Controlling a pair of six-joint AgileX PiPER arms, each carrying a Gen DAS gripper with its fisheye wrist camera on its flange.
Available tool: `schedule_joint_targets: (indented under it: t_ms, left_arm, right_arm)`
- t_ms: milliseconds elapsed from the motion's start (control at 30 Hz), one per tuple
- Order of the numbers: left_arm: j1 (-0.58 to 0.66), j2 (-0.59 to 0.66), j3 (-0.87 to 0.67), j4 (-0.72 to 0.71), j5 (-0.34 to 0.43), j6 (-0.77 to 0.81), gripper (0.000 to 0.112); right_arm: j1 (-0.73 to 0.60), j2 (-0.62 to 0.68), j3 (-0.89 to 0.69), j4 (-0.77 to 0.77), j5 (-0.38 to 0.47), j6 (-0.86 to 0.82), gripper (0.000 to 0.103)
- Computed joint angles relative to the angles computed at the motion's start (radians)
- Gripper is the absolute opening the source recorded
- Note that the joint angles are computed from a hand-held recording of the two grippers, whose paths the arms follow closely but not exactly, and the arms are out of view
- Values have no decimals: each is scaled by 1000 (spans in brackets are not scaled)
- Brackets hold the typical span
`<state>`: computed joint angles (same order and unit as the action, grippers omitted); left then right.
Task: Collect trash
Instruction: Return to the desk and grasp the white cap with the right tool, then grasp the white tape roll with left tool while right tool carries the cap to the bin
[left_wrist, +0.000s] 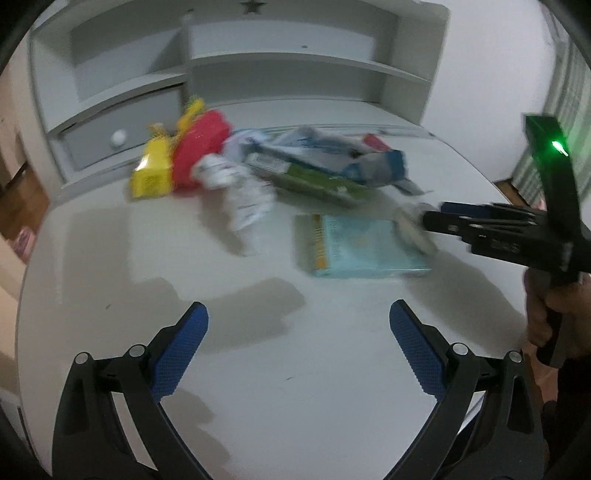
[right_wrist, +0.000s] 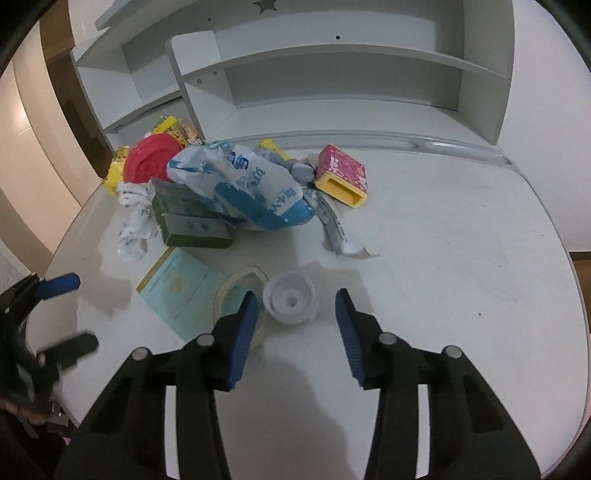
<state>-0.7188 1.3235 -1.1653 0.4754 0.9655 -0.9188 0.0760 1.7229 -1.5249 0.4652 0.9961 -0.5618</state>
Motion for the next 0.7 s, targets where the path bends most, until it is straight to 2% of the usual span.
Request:
schedule_joint_targets:
  t_ms: [100,300,467,600,667,700]
  left_arm:
    - [-24,52,-58,0,-8,18,96]
    - [-62,208,-241,-22,12,73,96]
    - [-113,413,-462,19,123,115,96]
    - [-123,513,-568,49,196,116,95]
    - [-126,543,-604,61,227,117,91]
    - [-129,558,-625,67,244,125,84]
  right_arm:
    - [2,24,-22,1,14,0,32]
    - [-122,-32,7,105,23,-59,31]
    - [-259,-77,62,166,71,-124,31]
    - [-343,-101,101,188,95,-177,31]
    - [-385,-108,111,205,110,-204,31]
    - [-400,-108,112,211,115,-212,31]
